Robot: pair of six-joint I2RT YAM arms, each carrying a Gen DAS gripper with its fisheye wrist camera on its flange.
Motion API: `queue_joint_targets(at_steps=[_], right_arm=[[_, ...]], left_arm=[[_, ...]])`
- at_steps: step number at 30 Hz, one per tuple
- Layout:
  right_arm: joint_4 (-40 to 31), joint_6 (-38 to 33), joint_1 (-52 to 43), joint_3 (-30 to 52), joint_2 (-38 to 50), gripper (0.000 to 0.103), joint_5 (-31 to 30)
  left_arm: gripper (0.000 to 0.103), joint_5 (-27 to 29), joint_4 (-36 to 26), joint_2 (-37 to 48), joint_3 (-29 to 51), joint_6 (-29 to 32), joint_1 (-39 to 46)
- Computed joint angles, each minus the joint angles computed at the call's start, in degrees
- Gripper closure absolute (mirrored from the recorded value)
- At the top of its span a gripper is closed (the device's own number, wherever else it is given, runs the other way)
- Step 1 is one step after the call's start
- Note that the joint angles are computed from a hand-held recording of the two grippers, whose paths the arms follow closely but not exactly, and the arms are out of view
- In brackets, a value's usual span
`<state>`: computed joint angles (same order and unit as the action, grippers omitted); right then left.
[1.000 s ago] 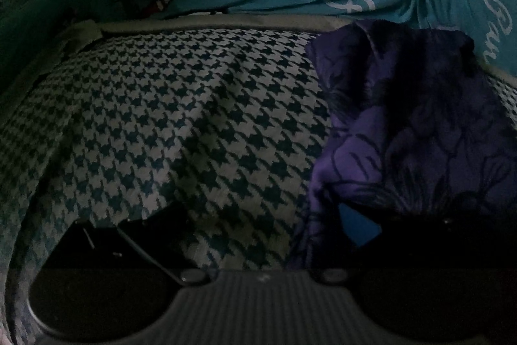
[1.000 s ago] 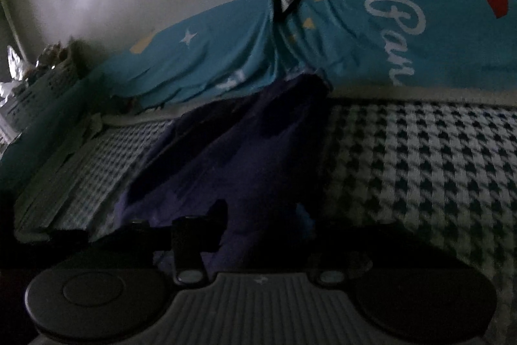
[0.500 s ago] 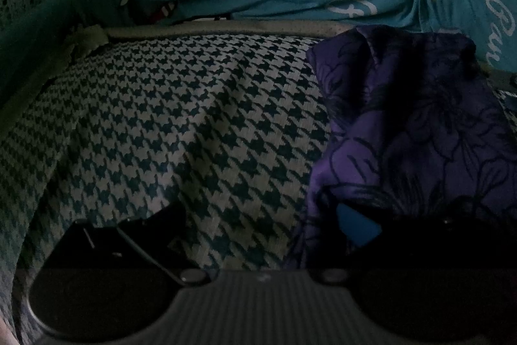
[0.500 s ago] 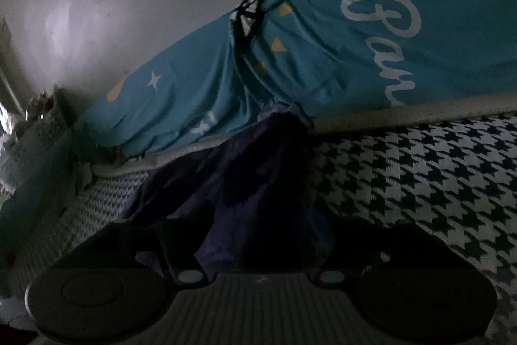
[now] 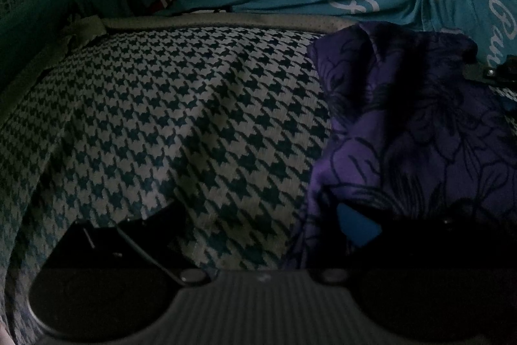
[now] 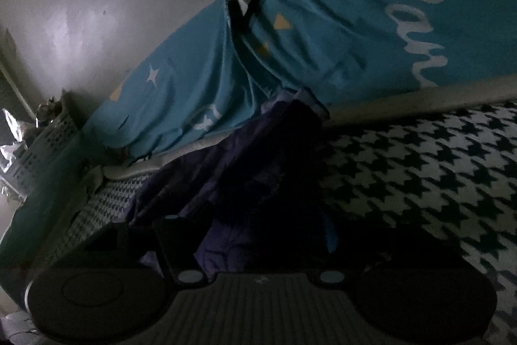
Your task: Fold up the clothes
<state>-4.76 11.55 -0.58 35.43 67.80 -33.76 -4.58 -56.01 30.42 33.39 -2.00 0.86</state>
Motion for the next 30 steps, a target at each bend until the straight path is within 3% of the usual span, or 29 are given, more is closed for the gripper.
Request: queue_joint_targets(at_steps=[4,13,17,24,30], right_arm=[[2.4,-0.8,0.4,0.2,2.1,0.036,-1.1],[7.2,-0.6,0.8,1.1,7.9,0.081,-4.5],[9.2,0.6,0.4,0.6,9.0,0.087,-5.7],[6.6,3.1,5.8,0.0,2.8,0.093,5.6],[2.3,4.8,5.5,0.2,-5.8,0.097,9.8]], left_arm=[[0.0,0.8,0.0,0.0,-0.1,0.6,1.0],[0.0,1.1,0.4,-0.5,-0.7,1.1,1.2],[0.0,1.3,0.7,-0.8,-1.1,1.3,1.4],[0.0,-4.0,0.2,-0.7,-0.6,-1.4,-4.5],[0.0,-5.5,-0.2,-0.1,0.4,-2.3,-6.5]])
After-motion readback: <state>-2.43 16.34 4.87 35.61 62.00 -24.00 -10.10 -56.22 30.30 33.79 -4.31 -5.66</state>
